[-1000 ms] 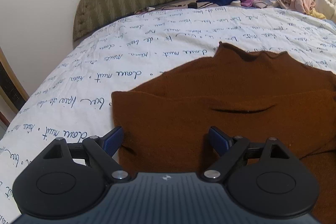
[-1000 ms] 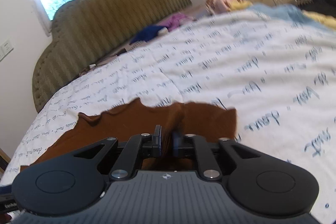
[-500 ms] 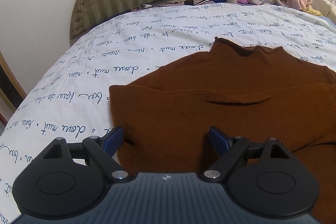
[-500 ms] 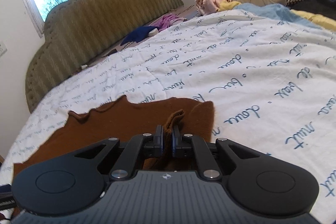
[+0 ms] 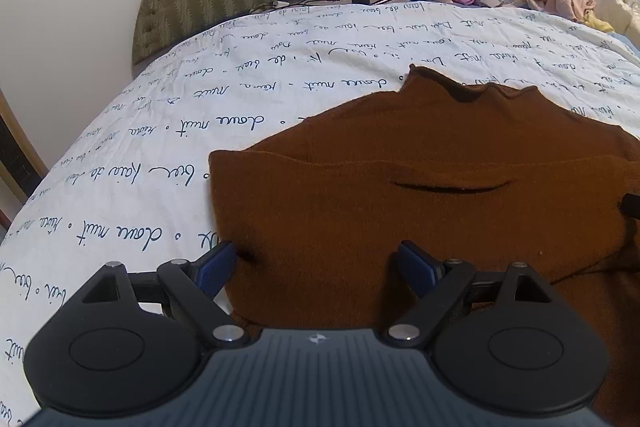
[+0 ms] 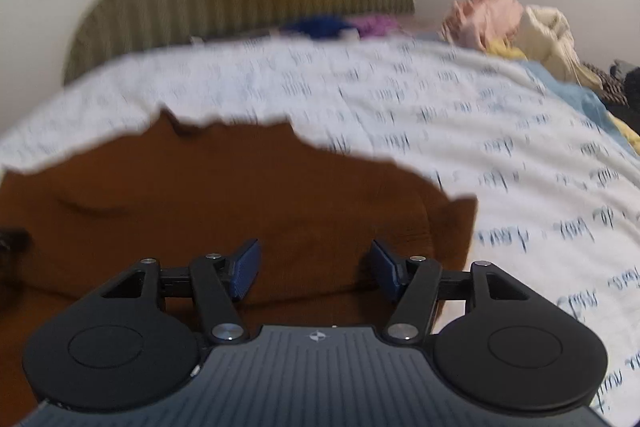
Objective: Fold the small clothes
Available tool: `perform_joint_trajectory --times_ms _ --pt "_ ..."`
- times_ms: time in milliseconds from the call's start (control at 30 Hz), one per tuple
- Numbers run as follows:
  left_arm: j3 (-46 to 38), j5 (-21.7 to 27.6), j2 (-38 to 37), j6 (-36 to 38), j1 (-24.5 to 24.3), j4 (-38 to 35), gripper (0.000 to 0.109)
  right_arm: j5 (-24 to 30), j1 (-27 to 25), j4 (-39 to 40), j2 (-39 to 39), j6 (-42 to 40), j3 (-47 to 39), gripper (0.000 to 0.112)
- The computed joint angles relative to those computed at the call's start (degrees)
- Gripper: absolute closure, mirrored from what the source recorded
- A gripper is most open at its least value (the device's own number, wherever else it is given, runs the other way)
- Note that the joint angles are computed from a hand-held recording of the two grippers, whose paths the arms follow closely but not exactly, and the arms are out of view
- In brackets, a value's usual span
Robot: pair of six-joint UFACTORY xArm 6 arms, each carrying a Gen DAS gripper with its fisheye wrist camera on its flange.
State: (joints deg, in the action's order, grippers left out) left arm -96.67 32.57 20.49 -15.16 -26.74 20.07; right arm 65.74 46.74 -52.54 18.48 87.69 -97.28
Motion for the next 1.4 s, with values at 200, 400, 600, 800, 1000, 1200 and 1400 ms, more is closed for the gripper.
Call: perform_joint_trajectory --times_ms 200,400,600,800,1000,1200,1400 --pt "4.03 -0.51 -3.7 3.65 0.78 -5.43 0.02 -4.98 0.82 -2.09 -5.52 6.31 6.44 0.028" --pt "13.03 -3.3 -10.51 6.45 1.36 -7.87 0.02 -12.39 2.21 0.35 -8.56 7.13 10.56 0.021" --pt "19.81 -4.66 -15.89 7.56 1.81 -11.0 0.02 -26.39 1.59 -2.19 -12.92 22.4 18.95 0.018" --pt "23.81 -4.87 -19.02 6.9 1.66 -12.08 0.02 -21.2 4.72 0.28 -12.19 20.37 16.88 0.016" --pt "25.44 -4.42 -20.32 6.27 1.45 -11.45 0.02 -20.62 6.12 0.81 -13.14 20.03 17.66 0.014" --pt "26.8 -4.16 -21.84 5.61 1.53 -10.77 0.02 -19.34 7.55 0.17 -14.59 21.19 19.19 0.014" --pt "28.78 -4.11 -23.86 5.11 1.43 -9.89 0.02 -18.49 9.12 0.36 -15.29 20.5 19.55 0.014"
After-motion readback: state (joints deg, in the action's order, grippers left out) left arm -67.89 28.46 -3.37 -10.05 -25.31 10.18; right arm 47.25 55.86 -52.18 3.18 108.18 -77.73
